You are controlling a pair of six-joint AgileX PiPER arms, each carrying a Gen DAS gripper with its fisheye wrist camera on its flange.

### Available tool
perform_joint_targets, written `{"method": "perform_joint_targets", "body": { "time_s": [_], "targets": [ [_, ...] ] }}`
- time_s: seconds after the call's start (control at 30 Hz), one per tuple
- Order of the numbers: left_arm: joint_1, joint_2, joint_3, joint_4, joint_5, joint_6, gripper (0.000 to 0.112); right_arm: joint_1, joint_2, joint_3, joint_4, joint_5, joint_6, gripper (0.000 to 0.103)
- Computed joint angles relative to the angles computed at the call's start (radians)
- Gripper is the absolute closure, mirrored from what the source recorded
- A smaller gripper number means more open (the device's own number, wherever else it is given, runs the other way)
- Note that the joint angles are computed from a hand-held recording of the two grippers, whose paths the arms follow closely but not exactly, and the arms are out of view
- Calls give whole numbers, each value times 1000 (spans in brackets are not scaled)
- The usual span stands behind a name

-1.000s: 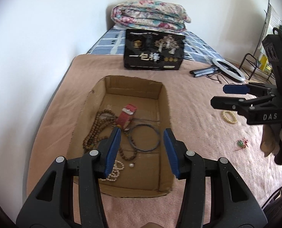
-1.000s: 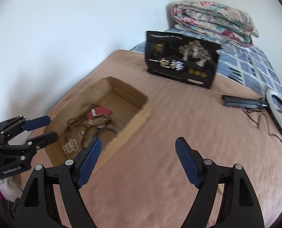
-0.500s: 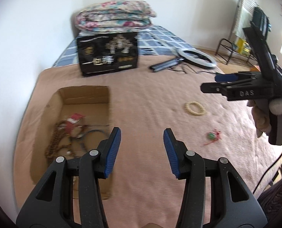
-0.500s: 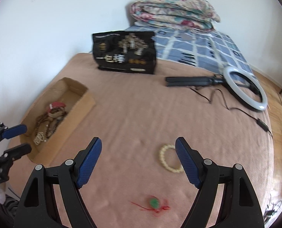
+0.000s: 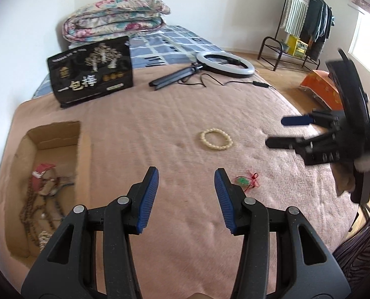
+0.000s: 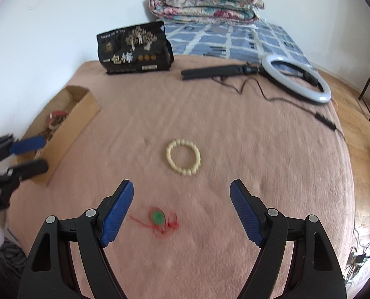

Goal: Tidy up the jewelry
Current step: 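Move both open tools back toward the cream bracelet and jade pendant, then grasp the cream bead bracelet with the left tool while the right tool grasps the jade pendant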

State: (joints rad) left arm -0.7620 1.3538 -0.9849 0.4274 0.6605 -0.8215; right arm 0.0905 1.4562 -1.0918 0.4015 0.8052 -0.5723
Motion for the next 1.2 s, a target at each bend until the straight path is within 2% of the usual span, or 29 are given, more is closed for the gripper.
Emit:
{"method": "perform_joint_targets", "body": {
  "time_s": [0.2,0.33,0.4,0.53,0.6,0.63,0.8,0.83,1.03,1.2],
  "targets": [
    [19,122,-53,-45,-70,27,65,-43,-1,79,86,25,-140,24],
    [45,186,-71,-72,-120,33,65,-26,13,130,121,10,-209,25],
    [62,213,-78,-99,-145,51,65,-12,26,149,118,-1,-229,31],
    [90,285,-115,-166,-186,104,65,11,54,174,106,-40,-256,34],
    [100,310,-131,-197,-200,135,69,12,73,175,109,-49,-261,45],
    [109,330,-146,-226,-207,166,69,11,77,175,109,-52,-264,45],
    [145,416,-208,-349,-231,275,71,19,85,193,116,-88,-292,46],
    [148,430,-219,-362,-231,284,74,24,88,196,115,-96,-296,48],
    [157,517,-294,-408,-221,329,74,53,99,210,115,-149,-318,56],
    [155,584,-363,-395,-195,333,75,77,102,222,86,-201,-309,70]
  ]
}}
